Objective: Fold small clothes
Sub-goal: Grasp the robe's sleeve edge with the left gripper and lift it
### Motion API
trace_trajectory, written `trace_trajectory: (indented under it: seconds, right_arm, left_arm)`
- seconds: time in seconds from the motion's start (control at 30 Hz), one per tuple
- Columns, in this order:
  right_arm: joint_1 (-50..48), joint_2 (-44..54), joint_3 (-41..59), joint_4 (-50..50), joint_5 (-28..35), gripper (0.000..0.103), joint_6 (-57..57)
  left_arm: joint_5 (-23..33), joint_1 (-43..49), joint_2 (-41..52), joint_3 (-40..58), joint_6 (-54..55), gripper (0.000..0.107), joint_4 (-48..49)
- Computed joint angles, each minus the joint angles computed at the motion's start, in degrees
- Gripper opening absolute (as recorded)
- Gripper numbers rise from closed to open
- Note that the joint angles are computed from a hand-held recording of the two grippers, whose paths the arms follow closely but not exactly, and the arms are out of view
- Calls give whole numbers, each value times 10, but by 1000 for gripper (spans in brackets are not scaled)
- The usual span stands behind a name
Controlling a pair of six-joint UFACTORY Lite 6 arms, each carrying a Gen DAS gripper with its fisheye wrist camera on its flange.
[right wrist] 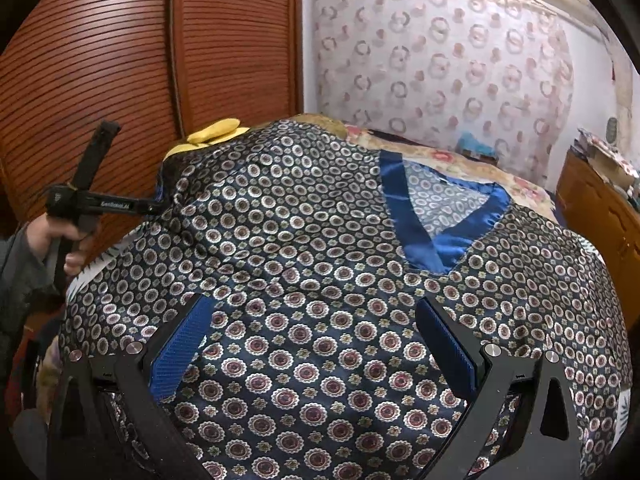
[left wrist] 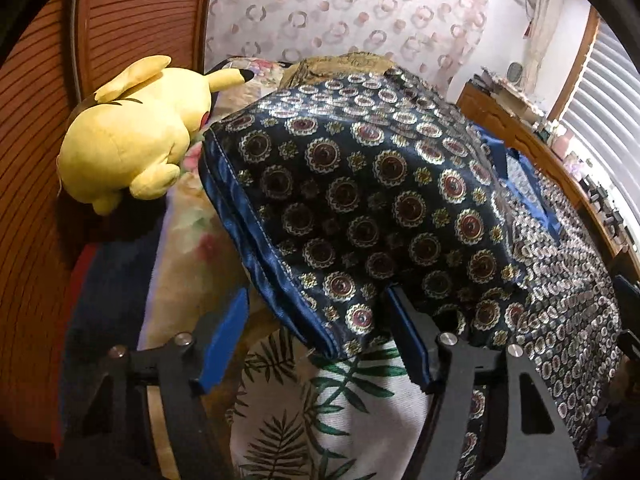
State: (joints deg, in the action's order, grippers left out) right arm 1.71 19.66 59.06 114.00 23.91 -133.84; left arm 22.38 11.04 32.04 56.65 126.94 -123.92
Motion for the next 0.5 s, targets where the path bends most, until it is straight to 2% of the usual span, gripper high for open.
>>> trace_trajectory:
  seconds: [0.03, 0.13, 0.17, 0.2, 0.3, 0.43, 0.5]
  right_arm:
    - [1, 1, 0, -1, -1, 103, 0]
    - [1, 4, 0, -9, 0, 103, 3]
    - [2, 4, 1, -8, 0, 103, 3]
    - [1, 6, 1, -10, 1, 103, 5]
    - [2, 9, 4, -15, -1, 103, 9]
    - [-4, 10, 4, -23, 2, 103, 14]
    - [-11, 9, 4, -27, 6, 103, 15]
  left_arm:
    - [8, 2, 1, 1, -15, 63, 19]
    - [25, 3, -4, -6, -14, 41, 26]
    - [24, 3, -8, -8, -8, 31, 23]
    - [19, -1, -15, -15, 12, 18, 3]
    - [-5, -18, -50, -44, 114, 1, -100]
    - [29, -4, -112, -78, 62, 0, -62]
    - [27, -14, -151, -90, 74, 0, -80]
